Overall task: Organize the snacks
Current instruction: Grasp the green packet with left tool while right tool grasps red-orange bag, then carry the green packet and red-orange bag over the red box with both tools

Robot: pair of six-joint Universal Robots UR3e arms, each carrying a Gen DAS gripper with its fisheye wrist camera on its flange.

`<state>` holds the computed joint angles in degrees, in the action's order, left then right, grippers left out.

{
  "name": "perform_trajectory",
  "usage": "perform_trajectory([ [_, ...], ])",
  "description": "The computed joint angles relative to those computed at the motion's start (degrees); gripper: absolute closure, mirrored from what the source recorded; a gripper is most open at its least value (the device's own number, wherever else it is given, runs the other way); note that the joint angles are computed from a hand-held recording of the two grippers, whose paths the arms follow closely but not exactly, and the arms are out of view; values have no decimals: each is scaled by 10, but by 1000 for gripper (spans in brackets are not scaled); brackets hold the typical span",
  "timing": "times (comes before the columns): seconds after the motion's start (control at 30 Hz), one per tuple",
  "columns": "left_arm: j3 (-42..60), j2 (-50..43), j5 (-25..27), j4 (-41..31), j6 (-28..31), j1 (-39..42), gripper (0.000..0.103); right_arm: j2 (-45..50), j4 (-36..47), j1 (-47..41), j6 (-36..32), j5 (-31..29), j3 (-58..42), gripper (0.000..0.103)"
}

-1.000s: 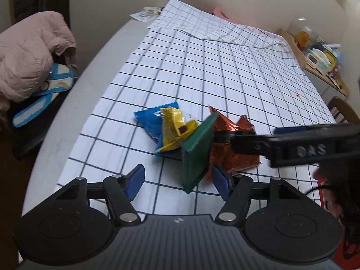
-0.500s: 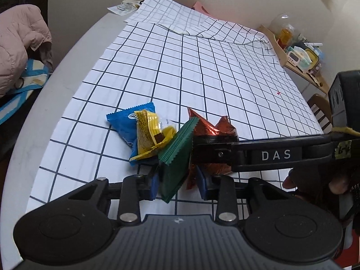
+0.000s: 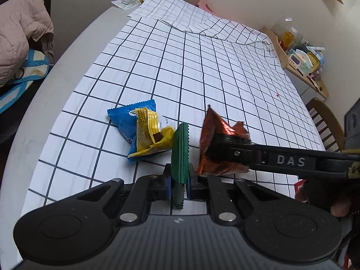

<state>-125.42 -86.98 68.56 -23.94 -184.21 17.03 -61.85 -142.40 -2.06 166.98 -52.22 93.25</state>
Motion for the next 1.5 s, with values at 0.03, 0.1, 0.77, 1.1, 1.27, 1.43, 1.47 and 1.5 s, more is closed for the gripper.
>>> perform_trajectory([
  [0.03, -1, 6, 0, -5, -1, -1, 92, -11, -5, -3, 4, -2, 13, 40],
  [0.1, -5, 19, -2, -16, 0, -1, 92, -35, -12, -10, 8, -6, 38, 40],
  [0.77, 25, 217, -9, -226, -11, -82, 92, -427, 273, -204, -124, 20, 237, 40],
  [1.1, 105, 211, 34, -247, -76, -220, 92, -614, 640, -430, -364, 51, 197, 40],
  [1.27, 158, 167, 71, -232, -113, -300, 92, -650, 816, -567, -513, 51, 146, 40],
  [1.43, 223, 102, 117, -214, -149, -382, 92, -644, 912, -688, -627, 39, 110, 40],
  [1.47, 238, 86, 126, -212, -155, -398, 92, -638, 913, -701, -636, 37, 106, 40],
  [1.5, 255, 69, 134, -210, -160, -412, 92, -637, 919, -718, -649, 34, 105, 40],
])
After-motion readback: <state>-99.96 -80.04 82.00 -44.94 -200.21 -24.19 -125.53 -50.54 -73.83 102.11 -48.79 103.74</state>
